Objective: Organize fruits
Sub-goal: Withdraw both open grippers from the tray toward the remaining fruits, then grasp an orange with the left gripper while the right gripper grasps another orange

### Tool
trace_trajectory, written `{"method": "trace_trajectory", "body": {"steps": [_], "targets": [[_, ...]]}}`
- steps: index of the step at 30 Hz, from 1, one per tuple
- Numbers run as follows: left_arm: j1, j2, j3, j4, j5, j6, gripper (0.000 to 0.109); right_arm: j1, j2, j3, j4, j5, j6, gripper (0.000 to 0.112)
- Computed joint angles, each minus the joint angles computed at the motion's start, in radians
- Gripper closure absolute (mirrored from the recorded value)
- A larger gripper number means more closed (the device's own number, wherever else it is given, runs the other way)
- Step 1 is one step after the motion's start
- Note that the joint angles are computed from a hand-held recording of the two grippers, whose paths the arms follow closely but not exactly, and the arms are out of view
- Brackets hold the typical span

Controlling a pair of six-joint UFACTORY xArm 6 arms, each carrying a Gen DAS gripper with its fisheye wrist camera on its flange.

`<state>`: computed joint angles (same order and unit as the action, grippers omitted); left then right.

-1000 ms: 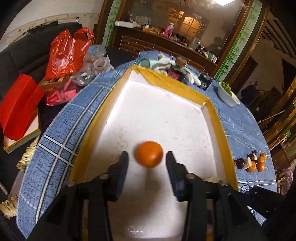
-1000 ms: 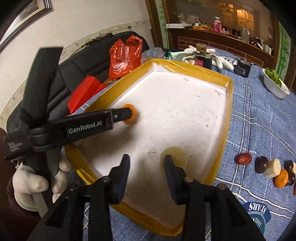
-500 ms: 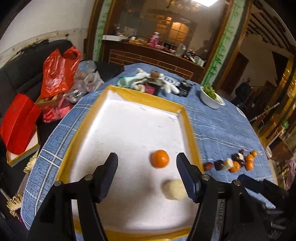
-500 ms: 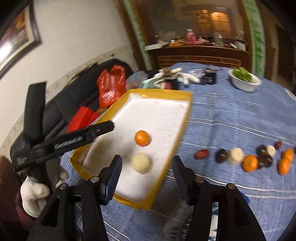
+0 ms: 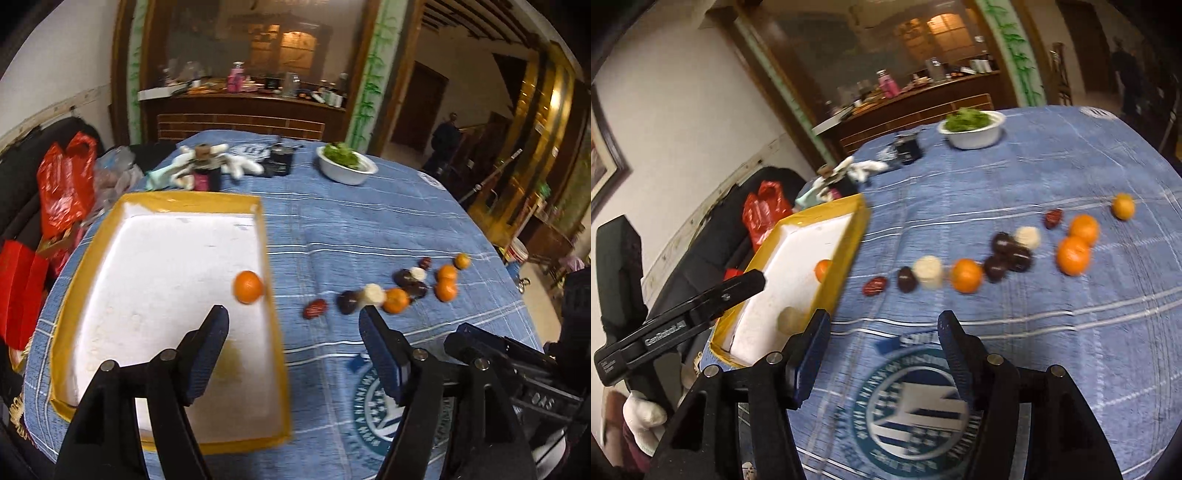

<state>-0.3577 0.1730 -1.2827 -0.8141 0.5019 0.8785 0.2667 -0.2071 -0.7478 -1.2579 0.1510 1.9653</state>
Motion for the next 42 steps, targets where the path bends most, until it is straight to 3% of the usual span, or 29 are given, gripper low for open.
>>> {"method": "trace_trajectory", "body": {"steps": [6, 12, 15, 25, 30, 33, 35, 38, 42], "targets": [[-0.035, -0.029, 0.041, 0.015, -0.012, 0.009, 0.034, -0.149, -0.229, 0.254, 0.004, -0.05, 0.052, 0.047], [-0.07, -0.001, 0.029, 0.023, 0.006, 0.037, 0.034, -0.258, -0.359, 0.397, 0.162, -0.07, -0.092, 0.046], [-0.09, 0.025, 0.016, 0.027, 0.013, 0.05, 0.035, -0.273, -0.298, 0.363, 0.23, -0.093, -0.189, 0.046], [-0.158, 0.177, -0.142, 0.046, 0.106, 0.123, 0.064, -0.309, -0.022, 0.166, 0.348, -0.071, -0.388, 0.047], [-0.209, 0.253, -0.224, 0.09, 0.109, 0.185, 0.067, -0.304, 0.058, 0.111, 0.432, -0.055, -0.475, 0.048], [-0.242, 0.308, -0.268, 0.202, 0.082, 0.152, 0.067, -0.315, 0.072, 0.109, 0.441, -0.072, -0.488, 0.049], [-0.261, 0.334, -0.271, 0.273, 0.001, 0.108, 0.067, -0.318, 0.085, 0.106, 0.472, -0.084, -0.52, 0.051], [-0.26, 0.365, -0.308, 0.325, -0.005, 0.056, 0.069, -0.321, 0.095, 0.096, 0.446, -0.081, -0.505, 0.053], [-0.273, 0.348, -0.254, 0.387, -0.108, 0.063, 0.083, -0.311, 0.095, 0.078, 0.373, -0.021, -0.449, 0.072]]}}
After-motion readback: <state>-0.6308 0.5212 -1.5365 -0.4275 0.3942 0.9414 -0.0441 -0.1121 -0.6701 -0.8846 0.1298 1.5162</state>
